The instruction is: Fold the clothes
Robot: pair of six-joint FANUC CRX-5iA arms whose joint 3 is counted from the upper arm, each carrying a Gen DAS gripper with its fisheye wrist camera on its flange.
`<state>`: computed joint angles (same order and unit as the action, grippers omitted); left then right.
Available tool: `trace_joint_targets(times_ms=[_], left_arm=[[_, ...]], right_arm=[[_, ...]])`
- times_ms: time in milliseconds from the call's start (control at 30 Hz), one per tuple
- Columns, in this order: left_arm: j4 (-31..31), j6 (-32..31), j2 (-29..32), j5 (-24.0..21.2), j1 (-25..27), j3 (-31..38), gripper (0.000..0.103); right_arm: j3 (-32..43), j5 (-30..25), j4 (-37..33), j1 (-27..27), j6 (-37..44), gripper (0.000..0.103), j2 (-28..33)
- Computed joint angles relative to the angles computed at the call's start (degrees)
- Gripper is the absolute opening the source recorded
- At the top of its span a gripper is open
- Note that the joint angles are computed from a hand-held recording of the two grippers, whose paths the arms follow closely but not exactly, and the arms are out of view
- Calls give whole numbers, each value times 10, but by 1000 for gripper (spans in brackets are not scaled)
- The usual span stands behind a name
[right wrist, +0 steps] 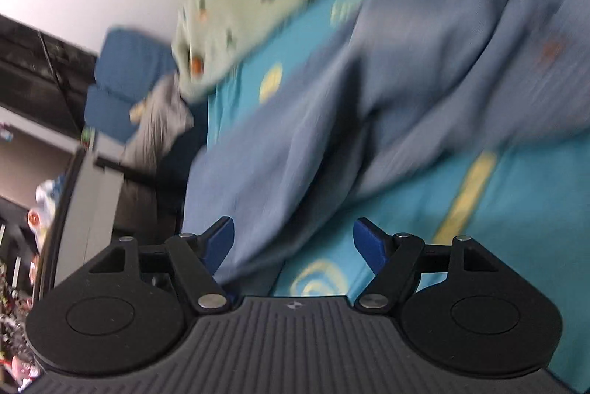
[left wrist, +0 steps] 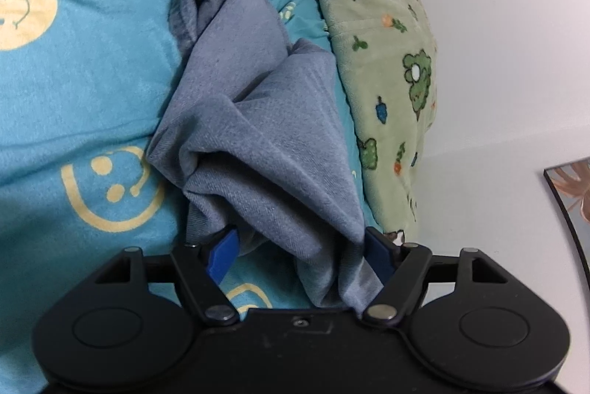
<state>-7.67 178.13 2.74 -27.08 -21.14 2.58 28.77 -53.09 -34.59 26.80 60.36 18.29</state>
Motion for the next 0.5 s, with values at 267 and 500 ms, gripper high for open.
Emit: trace_joint_targets(times_ms=[267, 500], left_arm=[[-15, 19, 7, 17, 1, 2, 70], [-14, -13, 21, -1, -2, 21, 71]], right_arm=[[-8, 61, -111, 2, -21, 75, 33], [-46, 113, -160, -15, 39, 15, 7]])
